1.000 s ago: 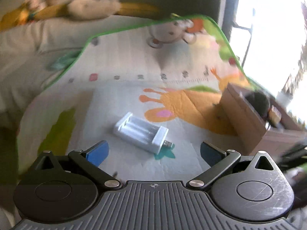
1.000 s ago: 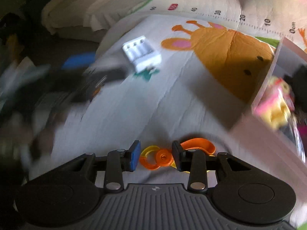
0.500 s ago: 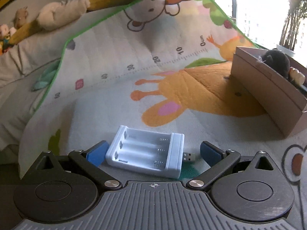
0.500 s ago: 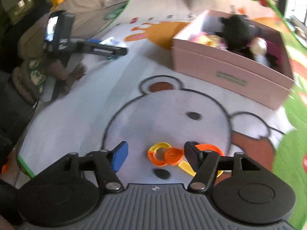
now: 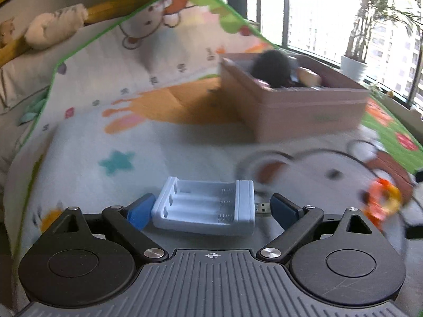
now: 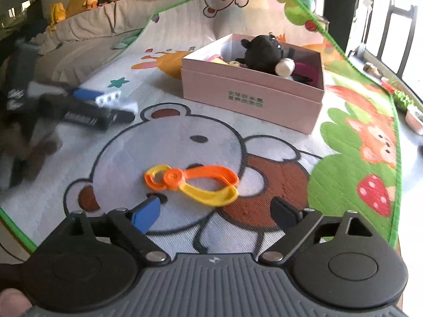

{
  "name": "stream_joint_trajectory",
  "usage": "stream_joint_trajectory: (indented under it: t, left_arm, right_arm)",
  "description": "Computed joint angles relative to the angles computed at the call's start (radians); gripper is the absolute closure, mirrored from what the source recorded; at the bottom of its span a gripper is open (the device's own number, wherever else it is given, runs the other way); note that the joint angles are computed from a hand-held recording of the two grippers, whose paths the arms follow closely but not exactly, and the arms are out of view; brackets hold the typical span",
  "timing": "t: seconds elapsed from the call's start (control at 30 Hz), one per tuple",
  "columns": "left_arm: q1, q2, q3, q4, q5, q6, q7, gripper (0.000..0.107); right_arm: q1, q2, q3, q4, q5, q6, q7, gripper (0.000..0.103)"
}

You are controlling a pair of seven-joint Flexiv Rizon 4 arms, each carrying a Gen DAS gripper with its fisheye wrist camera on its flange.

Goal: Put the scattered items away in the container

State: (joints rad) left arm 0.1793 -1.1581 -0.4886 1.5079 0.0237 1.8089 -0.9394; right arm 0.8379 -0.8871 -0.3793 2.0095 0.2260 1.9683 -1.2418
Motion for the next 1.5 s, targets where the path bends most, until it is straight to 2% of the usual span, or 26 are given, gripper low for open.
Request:
stream_joint_trajectory:
  t: [0.07,0.17,0.2,0.23,0.27,0.3,0.33,0.4,0.5,0.53,0.6,0.67,0.8,0.87,0.93,1.0,1.07,1.2,1.33,1.43,1.5]
  left_arm:
    - [-0.010,0.017,0.011,0.051,-0.003,0.032,-0.026,0.010]
    - [-0.059,0.042,0.072,0.101,-0.016,0.098,-0.084,0.008]
    - [-0.076,0.053,0.094,0.113,-0.019,0.114,-0.103,0.006]
    - [-0.074,0.062,0.094,0.129,-0.009,0.119,-0.118,0.006]
    - [-0.061,0.068,0.083,0.147,0.006,0.125,-0.133,0.005]
    - [-0.052,0.077,0.076,0.167,0.018,0.135,-0.150,0.005]
    - [-0.053,0.086,0.080,0.184,0.028,0.150,-0.165,0.005]
    - [-0.053,0.102,0.084,0.212,0.070,0.176,-0.177,0.005]
    - [-0.023,0.110,0.042,0.228,0.161,0.121,-0.140,0.004]
    - [-0.041,0.115,0.058,0.227,0.161,0.108,-0.126,0.004]
    - [-0.122,0.123,0.138,0.206,0.128,0.114,-0.104,0.004]
    - [-0.161,0.113,0.171,0.187,0.110,0.138,-0.091,0.004]
    - [-0.245,0.093,0.250,0.133,0.030,0.171,-0.101,0.004]
    - [-0.239,0.087,0.239,0.120,0.022,0.153,-0.104,0.004]
    - [-0.221,0.086,0.218,0.124,0.032,0.144,-0.104,0.004]
    - [-0.214,0.087,0.212,0.134,0.032,0.149,-0.112,0.004]
    - [-0.202,0.092,0.204,0.145,0.029,0.146,-0.122,0.004]
    - [-0.214,0.113,0.242,0.177,0.004,0.170,-0.150,0.004]
    - [-0.199,0.127,0.257,0.212,-0.014,0.196,-0.191,0.004]
    - [-0.164,0.133,0.239,0.239,-0.021,0.202,-0.240,0.004]
    - [-0.115,0.119,0.195,0.251,0.004,0.215,-0.278,0.004]
  right_arm:
    - [0.026,-0.024,-0.023,0.010,0.024,0.036,-0.008,0.011]
    - [0.086,-0.088,-0.094,-0.005,0.099,0.094,-0.031,0.012]
    - [0.089,-0.094,-0.096,-0.029,0.153,0.088,-0.082,0.016]
    - [0.064,-0.086,-0.080,-0.041,0.151,0.092,-0.094,0.031]
    - [0.011,-0.064,-0.047,-0.042,0.083,0.098,-0.050,0.048]
    - [-0.059,-0.039,0.014,-0.061,0.048,0.090,-0.047,0.053]
    - [-0.103,-0.030,0.053,-0.080,0.028,0.086,-0.042,0.054]
    - [-0.118,-0.055,0.049,-0.128,0.026,0.074,-0.044,0.054]
    - [-0.128,-0.088,0.039,-0.175,0.004,0.035,-0.055,0.054]
    - [-0.128,-0.096,0.034,-0.184,0.001,0.018,-0.052,0.054]
    - [-0.119,-0.103,0.024,-0.177,0.002,0.001,-0.039,0.054]
    - [-0.115,-0.096,0.033,-0.139,0.008,0.034,-0.033,0.053]
    - [-0.107,-0.058,0.081,-0.030,0.025,0.120,-0.064,0.047]
    - [-0.093,-0.049,0.098,0.007,0.049,0.155,-0.085,0.036]
    - [-0.086,-0.046,0.112,0.024,0.084,0.174,-0.091,0.015]
    - [-0.099,-0.053,0.138,0.025,0.108,0.204,-0.087,0.011]
    - [-0.114,-0.052,0.164,0.020,0.111,0.210,-0.089,0.000]
    - [-0.018,-0.089,0.092,-0.006,0.212,0.187,-0.102,0.000]
    - [-0.007,-0.095,0.085,-0.008,0.225,0.188,-0.107,0.000]
    - [-0.060,-0.060,0.130,0.003,0.185,0.184,-0.099,0.000]
    - [-0.149,-0.042,0.222,0.001,0.134,0.243,-0.067,0.000]
